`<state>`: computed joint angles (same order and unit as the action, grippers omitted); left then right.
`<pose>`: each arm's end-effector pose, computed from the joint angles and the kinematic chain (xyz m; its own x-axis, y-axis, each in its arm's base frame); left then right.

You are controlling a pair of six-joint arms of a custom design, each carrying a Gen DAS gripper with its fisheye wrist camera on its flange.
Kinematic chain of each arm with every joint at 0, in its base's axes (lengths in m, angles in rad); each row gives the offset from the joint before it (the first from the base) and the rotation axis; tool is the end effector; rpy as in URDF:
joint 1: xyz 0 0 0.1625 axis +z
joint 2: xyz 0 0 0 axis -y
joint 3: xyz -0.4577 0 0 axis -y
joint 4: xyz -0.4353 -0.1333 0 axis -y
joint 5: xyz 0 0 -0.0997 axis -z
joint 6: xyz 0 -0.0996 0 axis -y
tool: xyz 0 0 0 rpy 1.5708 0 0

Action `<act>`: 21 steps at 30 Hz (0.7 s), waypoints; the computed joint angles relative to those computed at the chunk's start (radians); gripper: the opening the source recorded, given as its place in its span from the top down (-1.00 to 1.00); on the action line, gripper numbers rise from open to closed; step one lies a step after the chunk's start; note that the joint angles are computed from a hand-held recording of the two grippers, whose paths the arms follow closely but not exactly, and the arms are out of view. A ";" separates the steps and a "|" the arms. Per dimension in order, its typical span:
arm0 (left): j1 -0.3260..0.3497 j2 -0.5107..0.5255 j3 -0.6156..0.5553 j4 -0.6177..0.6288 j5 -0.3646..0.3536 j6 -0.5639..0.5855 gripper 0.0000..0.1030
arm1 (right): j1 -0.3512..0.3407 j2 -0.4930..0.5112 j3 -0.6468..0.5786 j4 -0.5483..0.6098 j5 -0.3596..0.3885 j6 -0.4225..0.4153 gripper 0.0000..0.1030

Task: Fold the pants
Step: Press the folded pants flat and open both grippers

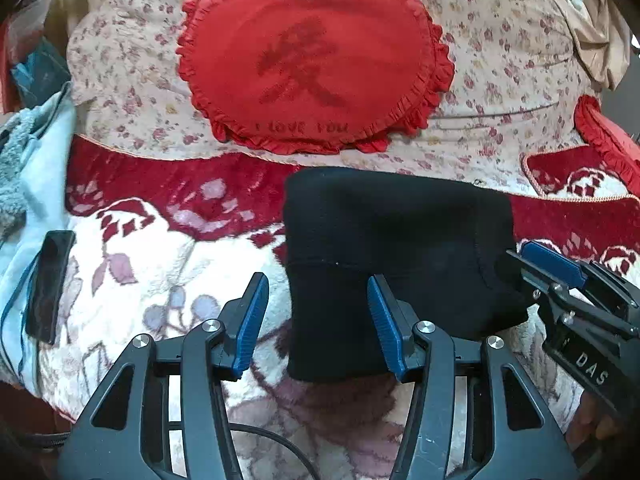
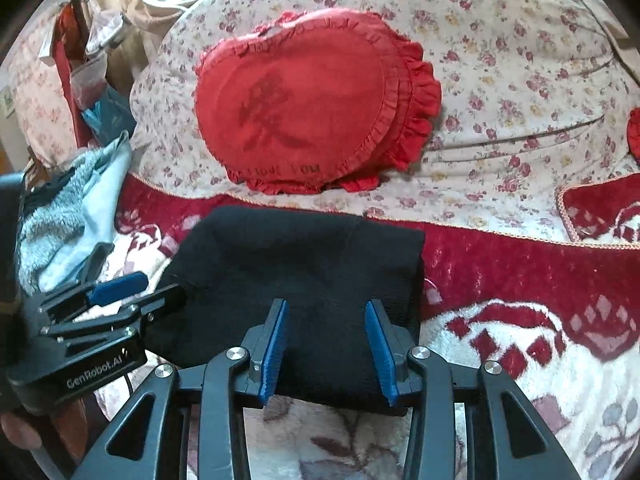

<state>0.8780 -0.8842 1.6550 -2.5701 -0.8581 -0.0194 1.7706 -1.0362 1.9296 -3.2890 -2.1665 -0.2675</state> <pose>-0.3050 -0.6781 0.1624 -0.6887 0.3547 -0.6324 0.6088 0.7565 -0.2388 0.2018 -0.6063 0.2344 -0.8257 0.0552 0.5614 -0.3660 0.7049 -0.6076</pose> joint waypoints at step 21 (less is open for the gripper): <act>-0.074 -0.108 0.155 -0.200 0.096 0.051 0.01 | 0.079 -0.030 0.039 -0.024 -0.053 0.062 0.24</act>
